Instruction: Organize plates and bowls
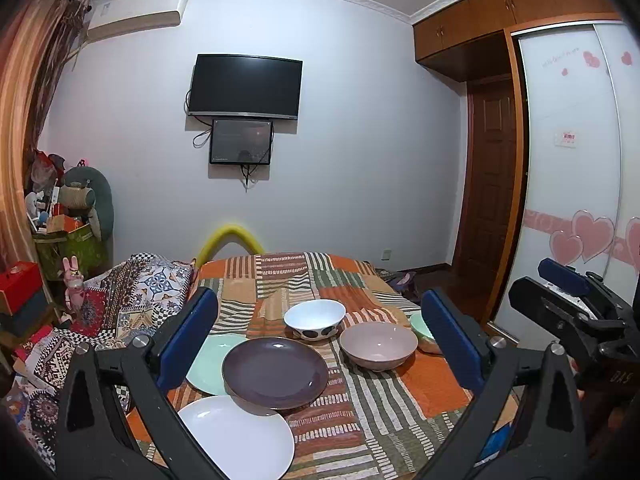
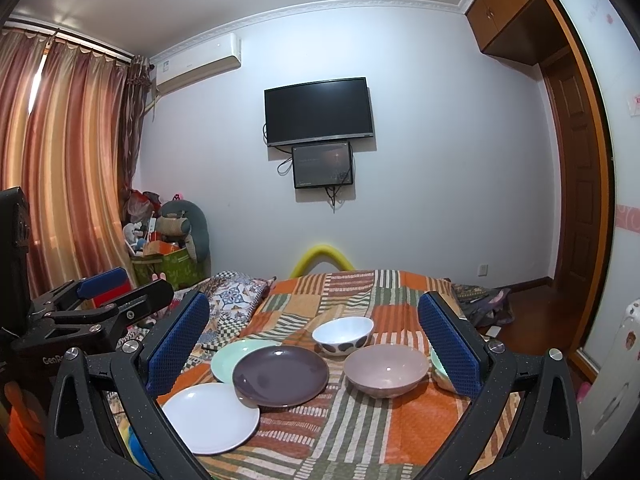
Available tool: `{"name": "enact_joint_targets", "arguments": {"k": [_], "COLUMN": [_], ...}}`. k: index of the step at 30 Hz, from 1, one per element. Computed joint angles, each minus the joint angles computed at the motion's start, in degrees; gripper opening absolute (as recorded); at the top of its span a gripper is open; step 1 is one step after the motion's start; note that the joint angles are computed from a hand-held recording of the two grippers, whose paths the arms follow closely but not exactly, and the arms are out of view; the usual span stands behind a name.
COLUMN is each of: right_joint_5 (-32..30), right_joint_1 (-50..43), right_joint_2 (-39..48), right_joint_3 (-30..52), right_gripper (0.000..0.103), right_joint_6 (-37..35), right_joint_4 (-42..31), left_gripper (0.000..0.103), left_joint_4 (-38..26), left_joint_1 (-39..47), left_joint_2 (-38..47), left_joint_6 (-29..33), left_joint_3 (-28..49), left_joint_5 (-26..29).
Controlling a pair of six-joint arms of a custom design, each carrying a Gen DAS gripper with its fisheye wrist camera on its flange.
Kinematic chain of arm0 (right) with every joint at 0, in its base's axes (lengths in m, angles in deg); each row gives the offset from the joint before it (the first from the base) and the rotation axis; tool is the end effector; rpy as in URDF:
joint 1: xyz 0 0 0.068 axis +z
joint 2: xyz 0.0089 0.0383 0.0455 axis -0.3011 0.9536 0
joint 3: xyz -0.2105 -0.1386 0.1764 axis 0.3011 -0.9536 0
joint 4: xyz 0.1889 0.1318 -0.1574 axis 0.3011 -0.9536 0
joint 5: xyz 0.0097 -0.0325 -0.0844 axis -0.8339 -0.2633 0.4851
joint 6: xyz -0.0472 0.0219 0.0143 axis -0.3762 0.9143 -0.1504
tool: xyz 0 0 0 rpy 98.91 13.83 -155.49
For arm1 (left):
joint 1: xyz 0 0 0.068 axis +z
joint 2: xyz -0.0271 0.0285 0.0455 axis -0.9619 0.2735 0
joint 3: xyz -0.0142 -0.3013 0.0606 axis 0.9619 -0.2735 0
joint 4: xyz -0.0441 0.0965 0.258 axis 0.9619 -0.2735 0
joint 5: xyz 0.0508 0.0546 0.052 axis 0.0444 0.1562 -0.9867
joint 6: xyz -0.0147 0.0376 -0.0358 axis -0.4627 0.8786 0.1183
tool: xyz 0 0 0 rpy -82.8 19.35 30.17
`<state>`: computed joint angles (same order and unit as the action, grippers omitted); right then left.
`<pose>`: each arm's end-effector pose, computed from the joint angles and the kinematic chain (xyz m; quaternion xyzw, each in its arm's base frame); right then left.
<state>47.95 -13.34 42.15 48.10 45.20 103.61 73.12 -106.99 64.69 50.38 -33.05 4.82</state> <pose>0.2942 0.0405 0.2560 -0.1940 0.7293 0.2435 0.6092 0.2575 -0.1400 0.2633 -0.0720 0.7733 0.0139 0.6298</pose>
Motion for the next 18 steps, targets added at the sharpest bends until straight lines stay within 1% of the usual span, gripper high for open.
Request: {"name": "enact_joint_targets", "arguments": {"k": [4,6,8,9,11,15,18], "right_joint_5": [0.5,0.1,1.6,3.7,5.0,4.5,4.9], "right_joint_1": [0.5,0.8,1.6,2.5,3.1,3.5,4.1], "right_joint_2": [0.6,1.4,2.1,2.7,4.2,8.1,11.6], "right_joint_3": [0.4,1.3,1.9,2.2,3.0,5.2,7.3], "right_gripper": [0.103,0.103,0.103,0.103,0.103,0.103,0.102], "right_joint_6": [-0.6,-1.3,-2.2,-3.0,-4.3,-5.3,-5.9], "right_joint_4": [-0.4,-2.1,-3.2,-3.6,-4.9,-6.9,-8.4], "left_gripper": [0.103,0.103,0.103,0.103,0.103,0.103,0.101], "left_joint_4": [-0.1,0.3,1.0,0.9,0.7,0.2,0.2], "left_joint_1": [0.9,1.4,2.3,3.1,5.1,10.0,14.6], "left_joint_2": [0.3,0.8,1.8,2.0,2.8,4.6,6.1], "left_joint_6": [-0.1,-0.2,0.2,0.4,0.1,-1.9,-3.3], "left_joint_3": [0.1,-0.2,-0.3,-0.4,-0.6,-1.3,-2.2], "left_joint_5": [1.9,1.6,2.2,3.2,5.6,11.3,15.8]}}
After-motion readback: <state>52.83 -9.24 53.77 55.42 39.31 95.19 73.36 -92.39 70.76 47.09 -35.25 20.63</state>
